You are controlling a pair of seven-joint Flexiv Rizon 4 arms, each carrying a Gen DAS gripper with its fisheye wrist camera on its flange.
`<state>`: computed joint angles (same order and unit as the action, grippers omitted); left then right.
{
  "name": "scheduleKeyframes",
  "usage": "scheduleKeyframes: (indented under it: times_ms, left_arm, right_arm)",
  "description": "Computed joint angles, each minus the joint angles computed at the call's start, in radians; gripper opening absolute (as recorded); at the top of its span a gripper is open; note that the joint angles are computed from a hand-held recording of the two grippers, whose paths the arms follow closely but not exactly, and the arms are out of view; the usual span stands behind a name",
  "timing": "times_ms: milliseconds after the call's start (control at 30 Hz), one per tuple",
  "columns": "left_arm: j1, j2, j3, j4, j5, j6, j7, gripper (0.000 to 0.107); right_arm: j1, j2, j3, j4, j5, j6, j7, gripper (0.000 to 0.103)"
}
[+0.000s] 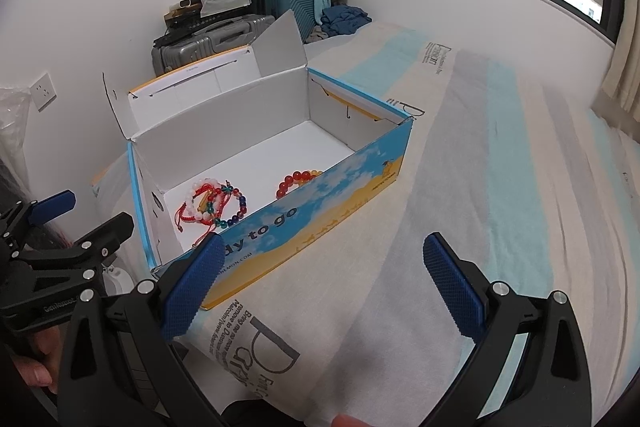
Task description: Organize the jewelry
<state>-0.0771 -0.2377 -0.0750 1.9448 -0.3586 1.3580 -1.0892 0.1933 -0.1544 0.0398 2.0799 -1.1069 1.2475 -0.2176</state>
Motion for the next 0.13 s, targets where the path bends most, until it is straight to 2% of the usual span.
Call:
scheduleKeyframes:
  times_ms: [133]
  left_arm:
    - [0.005, 0.0, -0.004, 0.003, -0.012, 0.002, 0.002, 0.097]
  right_arm:
    - [0.003, 0.0, 0.001, -0.001, -0.004, -0.006, 0.006, 0.095]
